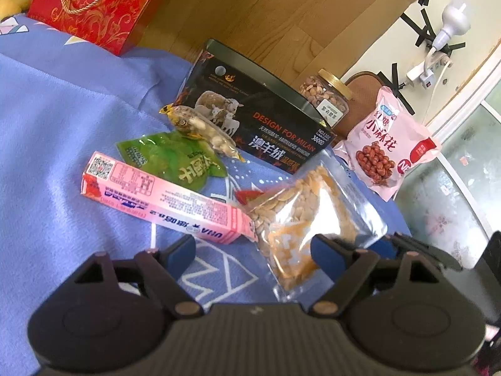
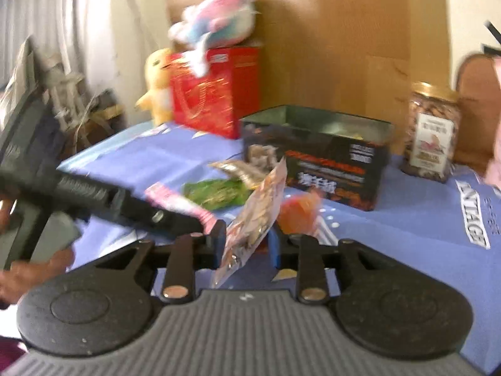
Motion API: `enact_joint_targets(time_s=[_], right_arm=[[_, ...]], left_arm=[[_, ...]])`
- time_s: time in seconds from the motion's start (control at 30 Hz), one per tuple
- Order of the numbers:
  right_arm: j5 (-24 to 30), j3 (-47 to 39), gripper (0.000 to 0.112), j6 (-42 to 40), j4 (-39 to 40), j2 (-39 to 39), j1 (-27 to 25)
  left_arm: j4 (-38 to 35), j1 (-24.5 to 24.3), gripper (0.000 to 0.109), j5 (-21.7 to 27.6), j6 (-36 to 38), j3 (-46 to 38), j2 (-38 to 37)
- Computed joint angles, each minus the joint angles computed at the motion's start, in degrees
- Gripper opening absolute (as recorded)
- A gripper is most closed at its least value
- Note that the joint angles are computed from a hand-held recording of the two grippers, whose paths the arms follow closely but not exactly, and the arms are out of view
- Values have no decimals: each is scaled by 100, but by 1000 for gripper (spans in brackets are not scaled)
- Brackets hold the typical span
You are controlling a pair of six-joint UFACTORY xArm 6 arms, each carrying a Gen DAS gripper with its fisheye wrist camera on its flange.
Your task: Organize snacks
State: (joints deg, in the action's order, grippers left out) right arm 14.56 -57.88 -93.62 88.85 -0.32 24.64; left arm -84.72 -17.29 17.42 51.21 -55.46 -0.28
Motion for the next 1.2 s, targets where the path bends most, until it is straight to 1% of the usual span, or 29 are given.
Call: enact_joint_targets(time_s=[0.07,0.2,0.3,0.4,0.53,0.6,0.67,0.73,0.83,0.9,0.97,1.0,1.03,1.17,1.2], right_arm=[[-269,76,41,-123,-129,-14,135],[-361,201,49,-368,-46,-75,140],[-517,271,55,43,-405,-56,108],[-383,450,59,431,-787,-171,-16],[-7,740,62,492,-1047,-443,-189],[42,757,70,439,-886,-464,-274],[-20,681,73,701,-894,-363,-335],[162,577,73,1177,-1080,-238,-479],[615,421,73,1595,-1236,-42,-646],[646,332,74,1404,-934,64,-612],[821,248,71,1398,-847,128,-602],[873,215,68,1367,-813,150,-595],[873,207,67,1294,-767,161,-559],[670,242,65,863,-403,149,-451],[659,241,62,766,-252,157,-463]], left_arm=[[-53,36,83,45,16,30,-27],[-29,72,83,88,-56,83,-75],[40,80,84,147,-126,101,-97],[135,72,84,301,-173,37,-66],[362,-65,84,248,-281,-42,-2],[608,-173,84,106,-441,-60,30],[978,-287,84,-108,-678,-55,54],[1399,-380,84,-250,-967,-31,65],[1599,-429,88,-255,-1087,-23,82],[1587,-484,89,-343,-1035,-36,118],[1512,-559,88,-501,-895,-42,151],[1578,-613,82,-627,-914,-36,168],[1732,-644,79,-702,-1021,-34,185],[2641,-728,73,-994,-1805,18,239],[2950,-734,72,-1057,-2076,45,247]])
